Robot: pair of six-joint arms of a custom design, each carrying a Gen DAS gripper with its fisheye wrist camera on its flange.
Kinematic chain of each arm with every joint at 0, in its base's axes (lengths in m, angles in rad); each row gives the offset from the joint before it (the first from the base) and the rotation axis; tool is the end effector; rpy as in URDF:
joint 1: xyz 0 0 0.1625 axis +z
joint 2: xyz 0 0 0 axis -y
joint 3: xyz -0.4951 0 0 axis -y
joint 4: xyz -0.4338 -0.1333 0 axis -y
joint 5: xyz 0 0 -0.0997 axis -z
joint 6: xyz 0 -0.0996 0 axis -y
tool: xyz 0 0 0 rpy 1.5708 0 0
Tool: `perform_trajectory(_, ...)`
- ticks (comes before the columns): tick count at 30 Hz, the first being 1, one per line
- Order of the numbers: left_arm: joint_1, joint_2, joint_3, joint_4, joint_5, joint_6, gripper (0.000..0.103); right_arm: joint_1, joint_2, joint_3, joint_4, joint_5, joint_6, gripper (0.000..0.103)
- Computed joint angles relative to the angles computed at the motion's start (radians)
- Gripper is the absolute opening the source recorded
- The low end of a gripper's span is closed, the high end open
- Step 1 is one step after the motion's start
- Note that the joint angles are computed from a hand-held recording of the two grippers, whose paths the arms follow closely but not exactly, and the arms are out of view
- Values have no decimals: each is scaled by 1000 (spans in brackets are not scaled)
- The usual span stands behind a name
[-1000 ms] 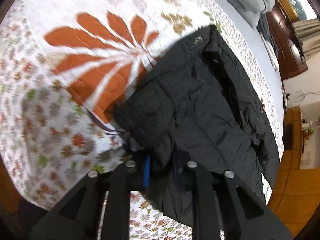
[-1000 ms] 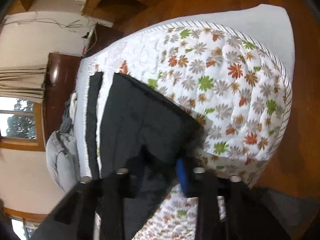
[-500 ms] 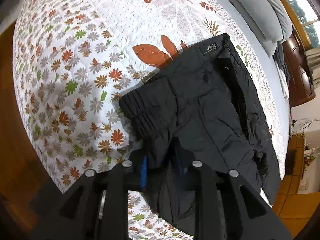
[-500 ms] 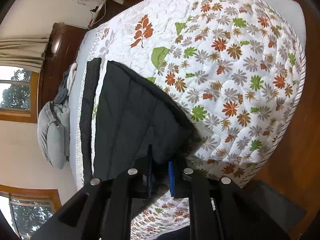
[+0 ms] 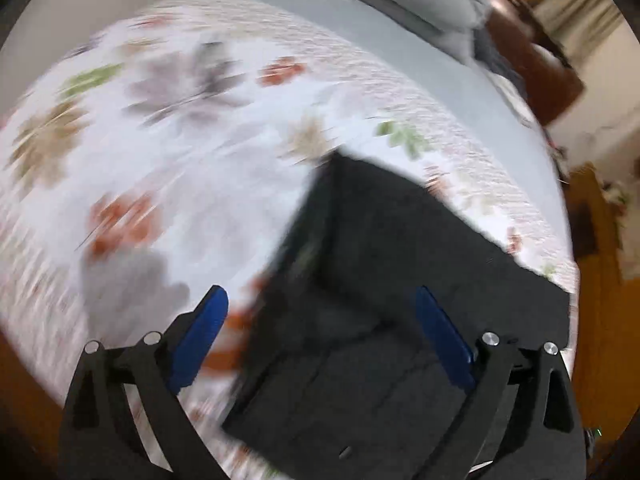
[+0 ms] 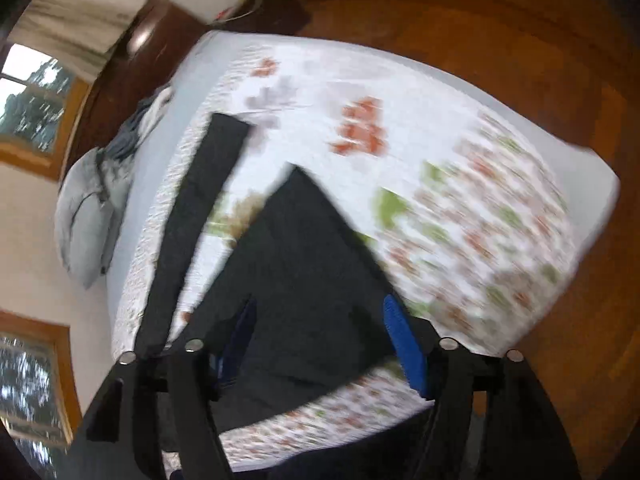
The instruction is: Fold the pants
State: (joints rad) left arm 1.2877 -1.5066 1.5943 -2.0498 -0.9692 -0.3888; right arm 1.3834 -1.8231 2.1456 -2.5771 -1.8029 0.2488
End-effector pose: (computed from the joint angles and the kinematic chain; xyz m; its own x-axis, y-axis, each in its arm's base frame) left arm 0.0180 -0.6170 0.5807 -0.8862 -0.3152 -0.3396 -0.0840 0.8301 -0.5513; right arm 0.0290 -0.4395 0.4923 -0.8649 0.5016 0.0173 0.3687 0.6583 -0.6562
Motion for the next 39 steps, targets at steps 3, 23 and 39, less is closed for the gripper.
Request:
perform_trajectory(3,55,143,-162,37,-101,71,95,43,120,-91,14,6,-12,80)
perform_trajectory(23,215,482,-578,280,-301,263,27,103,637,-694,288,-6,-198,85)
perform_trajectory(39,208,480,-537,212,-194,173,17,82,1098,-1458,767,-104,-324,86)
